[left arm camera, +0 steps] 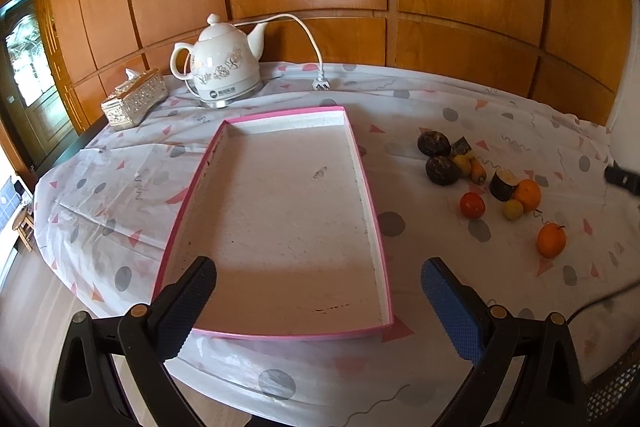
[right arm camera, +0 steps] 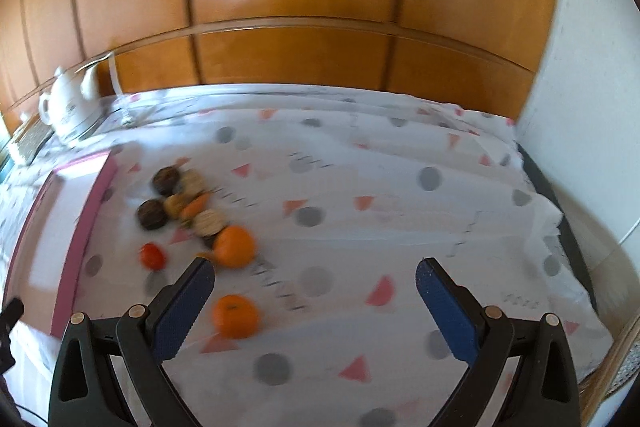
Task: Organize fruits
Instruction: 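Move the left tool to the orange and close its fingers on it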
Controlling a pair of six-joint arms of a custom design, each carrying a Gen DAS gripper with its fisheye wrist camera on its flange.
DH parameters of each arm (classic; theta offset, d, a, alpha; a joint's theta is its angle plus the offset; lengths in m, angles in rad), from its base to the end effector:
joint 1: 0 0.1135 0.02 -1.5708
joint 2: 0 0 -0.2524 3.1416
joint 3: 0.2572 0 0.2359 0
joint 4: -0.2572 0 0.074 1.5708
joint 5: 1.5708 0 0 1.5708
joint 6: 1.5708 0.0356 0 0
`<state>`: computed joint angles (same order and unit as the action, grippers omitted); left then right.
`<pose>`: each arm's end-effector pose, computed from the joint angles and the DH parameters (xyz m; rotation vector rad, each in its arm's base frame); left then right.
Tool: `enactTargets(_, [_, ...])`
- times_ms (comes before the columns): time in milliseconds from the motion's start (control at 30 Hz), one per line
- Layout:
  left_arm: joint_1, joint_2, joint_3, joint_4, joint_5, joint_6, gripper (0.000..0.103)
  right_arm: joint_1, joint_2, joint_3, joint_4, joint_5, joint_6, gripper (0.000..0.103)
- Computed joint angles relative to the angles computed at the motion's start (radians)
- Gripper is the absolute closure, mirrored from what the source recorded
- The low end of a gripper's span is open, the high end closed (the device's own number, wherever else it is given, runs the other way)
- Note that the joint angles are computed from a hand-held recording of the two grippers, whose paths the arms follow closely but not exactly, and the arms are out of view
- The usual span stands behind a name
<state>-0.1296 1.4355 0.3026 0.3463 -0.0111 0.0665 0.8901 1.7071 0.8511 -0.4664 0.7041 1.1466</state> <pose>0.2127 -0.0273 0.1048 0.2254 2.3466 -0.0177 0.1904 0.1984 0.1326 0.4179 2.3761 -0.2085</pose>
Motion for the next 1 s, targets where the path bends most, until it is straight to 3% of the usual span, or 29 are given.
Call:
enactTargets(100, [0.019, 0.02, 0.009, -0.004, 0.057, 0.005, 0.0, -0.073, -0.101, -0.059, -0.035, 0.001, -0.035, 0.001])
enactTargets(200, [0.051, 0.04, 0.021, -0.017, 0.171, 0.013, 0.0, -0.164, -0.2, -0.113, -0.083, 0.033, -0.067, 0.001])
enactTargets(433, [-0.007, 0.09, 0.05, -0.04, 0.164, 0.018, 0.0, -0.429, -0.387, -0.296, -0.027, 0.1, -0.103, 0.001])
enactTargets(600, [-0.046, 0.165, 0.107, -0.075, 0.135, 0.017, 0.004, -0.602, -0.492, -0.428, 0.134, -0.049, -0.15, 0.001])
enactTargets(833, [-0.108, 0.215, 0.191, -0.11, 0.125, 0.023, 0.005, -0.708, -0.575, -0.504, 0.156, -0.173, -0.087, 0.001])
enactTargets(900, [-0.131, 0.241, 0.239, -0.152, 0.154, 0.026, 0.024, -0.731, -0.6, -0.522, 0.159, -0.193, -0.068, 0.001])
enactTargets(1000, [-0.199, 0.286, 0.304, -0.198, 0.211, 0.026, 0.035, -0.766, -0.626, -0.538, 0.157, -0.232, -0.054, 0.002])
